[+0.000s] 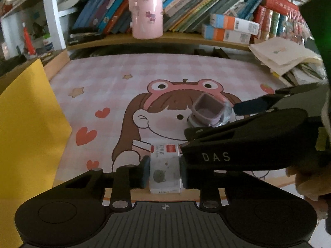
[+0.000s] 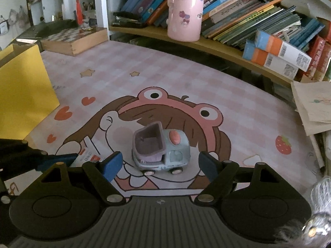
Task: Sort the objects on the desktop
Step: 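Grasp the small white box with the left tool while right tool grasps the grey toy car, then lift the white box and toy car and carry them to the yellow box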
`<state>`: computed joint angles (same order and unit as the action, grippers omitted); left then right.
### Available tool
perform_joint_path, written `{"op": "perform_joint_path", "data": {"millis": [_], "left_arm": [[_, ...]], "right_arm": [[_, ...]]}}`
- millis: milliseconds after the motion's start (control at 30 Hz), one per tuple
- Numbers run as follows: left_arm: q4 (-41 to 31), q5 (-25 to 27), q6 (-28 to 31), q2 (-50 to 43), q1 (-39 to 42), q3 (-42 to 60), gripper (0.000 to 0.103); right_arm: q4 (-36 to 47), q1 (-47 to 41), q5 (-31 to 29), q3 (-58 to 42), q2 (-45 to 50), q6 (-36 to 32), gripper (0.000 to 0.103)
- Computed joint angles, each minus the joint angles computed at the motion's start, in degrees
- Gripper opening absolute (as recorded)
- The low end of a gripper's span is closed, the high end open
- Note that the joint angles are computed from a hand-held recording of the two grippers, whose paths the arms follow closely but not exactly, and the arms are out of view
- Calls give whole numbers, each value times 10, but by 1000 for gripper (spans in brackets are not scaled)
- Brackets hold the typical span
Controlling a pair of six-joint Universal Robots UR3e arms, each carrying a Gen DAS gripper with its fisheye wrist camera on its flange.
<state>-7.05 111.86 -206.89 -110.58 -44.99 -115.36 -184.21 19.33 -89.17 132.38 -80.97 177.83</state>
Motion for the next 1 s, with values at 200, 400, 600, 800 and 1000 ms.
{"op": "perform_joint_path", "data": {"millis": [200,400,600,800,1000], "left_arm": [[10,22,-18,35,-12,-35,28],[1,51,-38,107,-33,-70,28],[-18,84,-45,177,-65,-97,28],[-52,115,-62,256,-117,-136,28],[-118,154,-109,348,-167,-175,28]], "right_arm": [[19,-10,18,-11,12,-15,61],[-4,-9,8,14,-11,-9,60],[8,-10,14,57,-92,26,60],[67,31,-17,93,-203,84,60],[129,126,-88,97,-291,175,60]]}}
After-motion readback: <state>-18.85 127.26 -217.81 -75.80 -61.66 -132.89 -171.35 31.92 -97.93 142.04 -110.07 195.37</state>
